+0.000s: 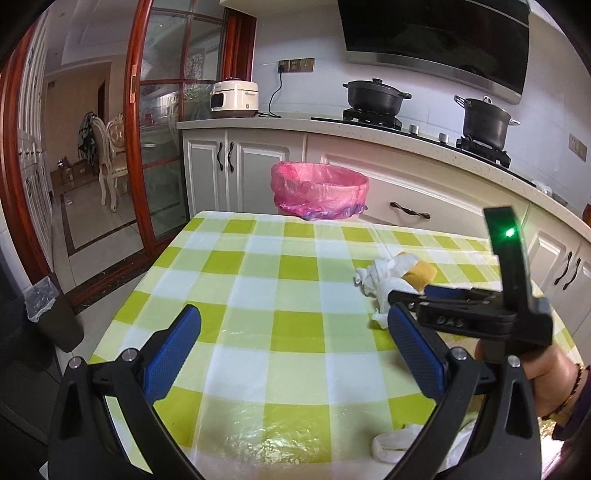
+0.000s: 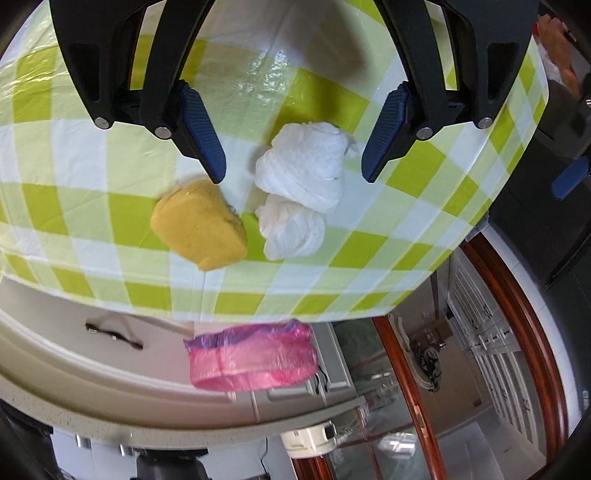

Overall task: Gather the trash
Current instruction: 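Grasp the white tissue wad with the right tool, then grasp the yellow sponge with the left tool while the right tool holds the tissue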

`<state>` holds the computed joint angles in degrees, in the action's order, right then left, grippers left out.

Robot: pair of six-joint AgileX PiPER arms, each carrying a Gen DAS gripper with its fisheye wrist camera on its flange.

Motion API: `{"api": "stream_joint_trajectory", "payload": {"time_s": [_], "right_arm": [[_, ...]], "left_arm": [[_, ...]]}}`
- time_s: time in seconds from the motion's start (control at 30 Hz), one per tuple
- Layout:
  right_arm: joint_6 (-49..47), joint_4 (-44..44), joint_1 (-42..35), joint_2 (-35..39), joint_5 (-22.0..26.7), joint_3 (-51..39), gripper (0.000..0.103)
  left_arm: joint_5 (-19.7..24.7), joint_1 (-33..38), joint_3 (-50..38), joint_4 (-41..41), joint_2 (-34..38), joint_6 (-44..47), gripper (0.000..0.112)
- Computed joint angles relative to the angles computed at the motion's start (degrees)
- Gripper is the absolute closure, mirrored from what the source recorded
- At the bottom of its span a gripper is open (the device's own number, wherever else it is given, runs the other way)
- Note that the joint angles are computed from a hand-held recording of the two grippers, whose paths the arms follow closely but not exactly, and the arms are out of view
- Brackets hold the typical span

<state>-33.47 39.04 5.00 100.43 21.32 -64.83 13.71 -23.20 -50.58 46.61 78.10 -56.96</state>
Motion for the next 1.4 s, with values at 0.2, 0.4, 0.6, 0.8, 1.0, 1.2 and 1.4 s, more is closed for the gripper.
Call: {"api": "stream_joint_trajectory", "payload": {"time_s": [0.2, 0.4, 0.6, 0.8, 1.0, 1.2, 1.4], "right_arm": [[0.72, -0.88, 0.48, 0.46, -0.32, 0.10, 0.053], [-6.39, 4.89, -0.09, -1.59, -1.20, 2.57, 0.072], [-16.20, 13.51, -3.85, -5.80, -0.18, 6.61, 0.075], [-23.90, 20.32, -10.59, -9.60, 2.81, 10.51, 0.075], [-30.01, 25.51, -18.19, -12.67, 6.72, 13.66, 0.075], [-33.56, 28.61, -24.74, -13.26, 10.50, 14.31, 0.075], [-36.22, 31.34, -28.15, -13.43, 12.36, 14.85, 0.075]], "left_arm": [[-0.20, 0.02, -1.40, -0.76, 1.42, 0.40, 0.014], [0.20, -1.08, -4.50, 0.66, 5.36, -1.69, 0.014], [1.23, -2.71, -9.61, -0.46, 11.08, 0.60, 0.014], [2.63, -4.60, -19.72, -11.54, 20.36, 12.49, 0.015], [7.28, -6.62, -33.53, -20.40, 30.59, 23.41, 0.018], [12.06, -8.37, -44.93, -26.90, 37.87, 31.22, 0.020], [11.98, -12.11, -48.31, -26.58, 39.20, 31.38, 0.024]]}}
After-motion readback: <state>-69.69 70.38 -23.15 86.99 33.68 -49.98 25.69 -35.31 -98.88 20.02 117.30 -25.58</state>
